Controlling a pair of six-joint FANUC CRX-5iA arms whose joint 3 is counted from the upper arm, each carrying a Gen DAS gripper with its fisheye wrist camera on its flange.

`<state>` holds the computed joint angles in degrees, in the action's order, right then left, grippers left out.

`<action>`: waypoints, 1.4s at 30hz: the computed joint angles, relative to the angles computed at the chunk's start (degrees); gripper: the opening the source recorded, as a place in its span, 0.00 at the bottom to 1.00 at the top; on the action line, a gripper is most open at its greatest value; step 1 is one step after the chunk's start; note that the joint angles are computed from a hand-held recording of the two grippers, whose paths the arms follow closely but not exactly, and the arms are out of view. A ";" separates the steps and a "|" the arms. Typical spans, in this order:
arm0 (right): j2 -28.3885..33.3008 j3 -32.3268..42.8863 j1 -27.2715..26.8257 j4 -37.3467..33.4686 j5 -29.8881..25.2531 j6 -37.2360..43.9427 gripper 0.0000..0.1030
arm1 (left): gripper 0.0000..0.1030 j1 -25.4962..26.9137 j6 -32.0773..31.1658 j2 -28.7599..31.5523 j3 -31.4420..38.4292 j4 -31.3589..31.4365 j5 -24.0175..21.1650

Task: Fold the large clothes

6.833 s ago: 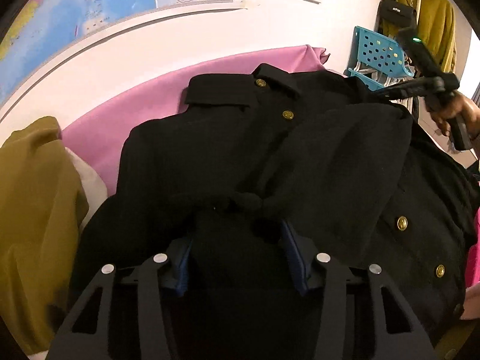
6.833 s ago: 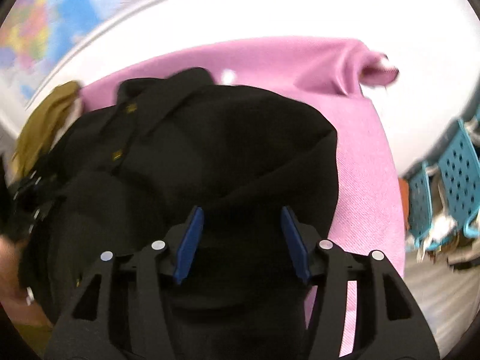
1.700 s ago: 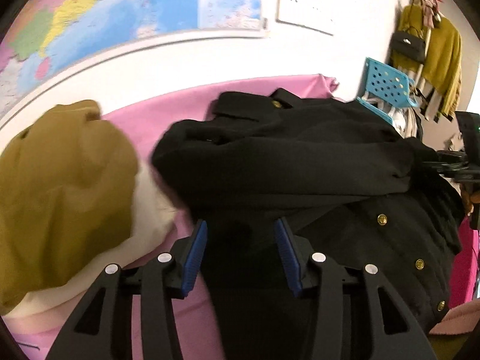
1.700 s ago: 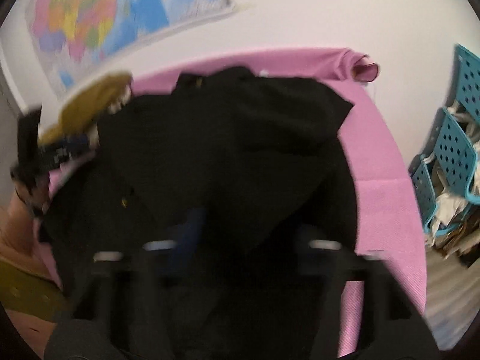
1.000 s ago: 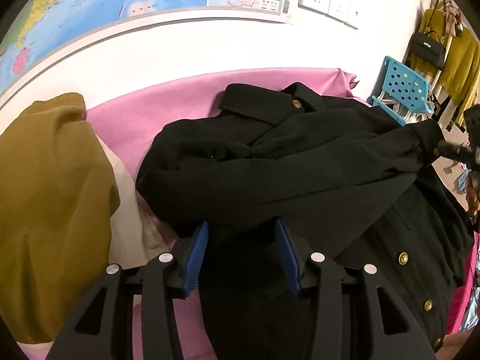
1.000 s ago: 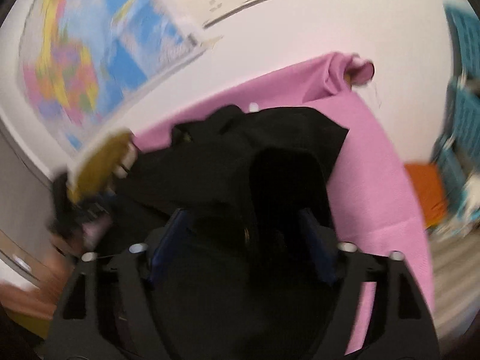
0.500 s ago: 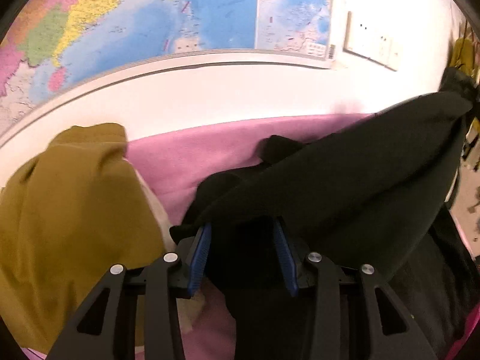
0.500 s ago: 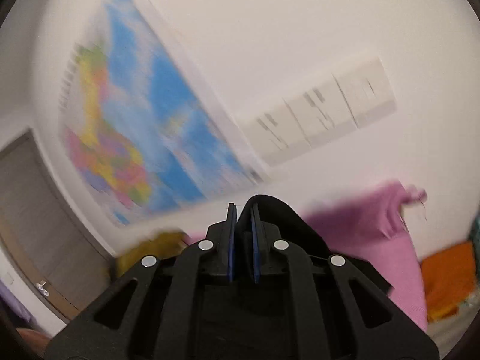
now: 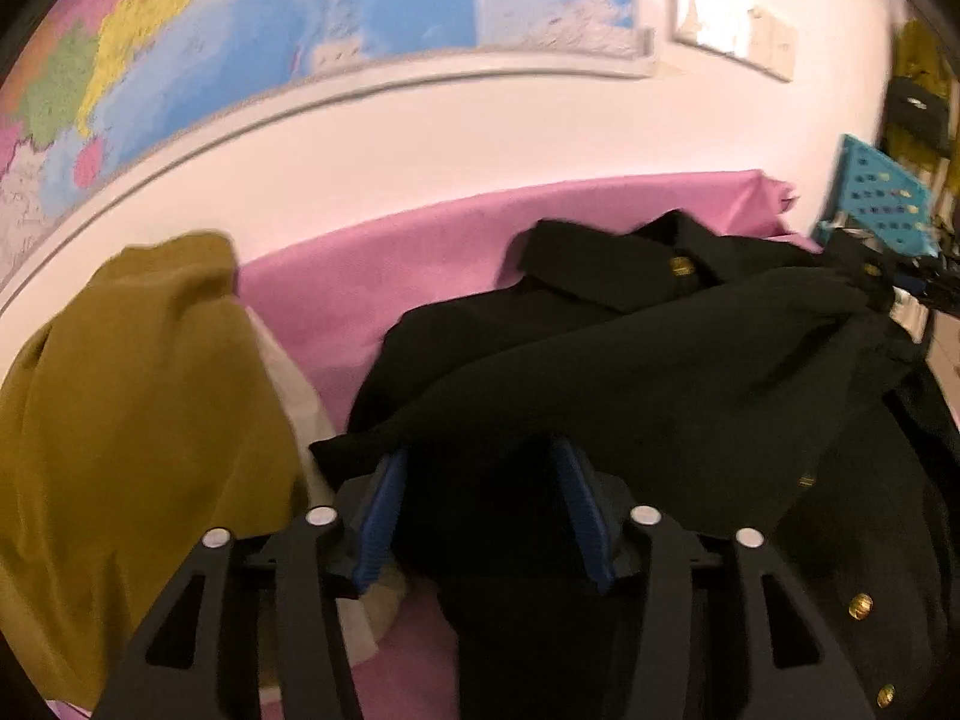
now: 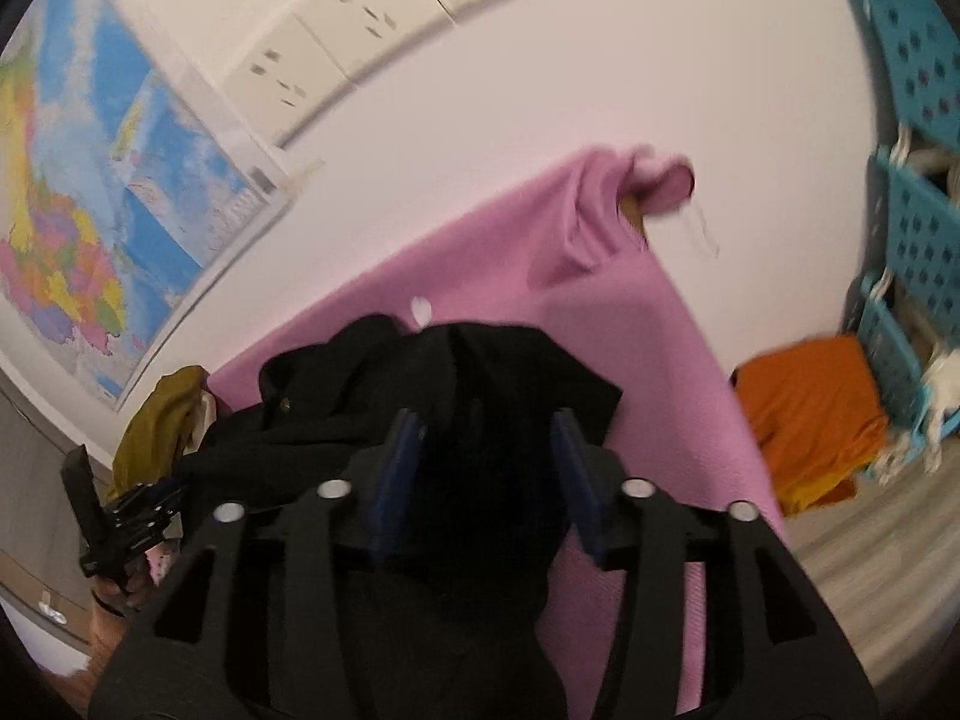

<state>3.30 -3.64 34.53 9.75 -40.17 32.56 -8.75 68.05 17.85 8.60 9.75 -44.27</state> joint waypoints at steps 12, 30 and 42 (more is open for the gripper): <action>8.62 8.92 1.01 -1.49 -10.56 6.54 0.58 | 0.60 -1.98 -4.46 2.10 1.42 -0.44 -2.45; -23.56 -18.71 12.60 -11.61 -2.39 -3.31 0.77 | 0.78 13.82 -22.22 -17.79 -28.77 26.23 -9.92; -23.37 -17.48 16.12 -18.94 -0.84 4.42 0.83 | 0.87 15.33 -25.93 -19.54 -32.78 32.08 -22.30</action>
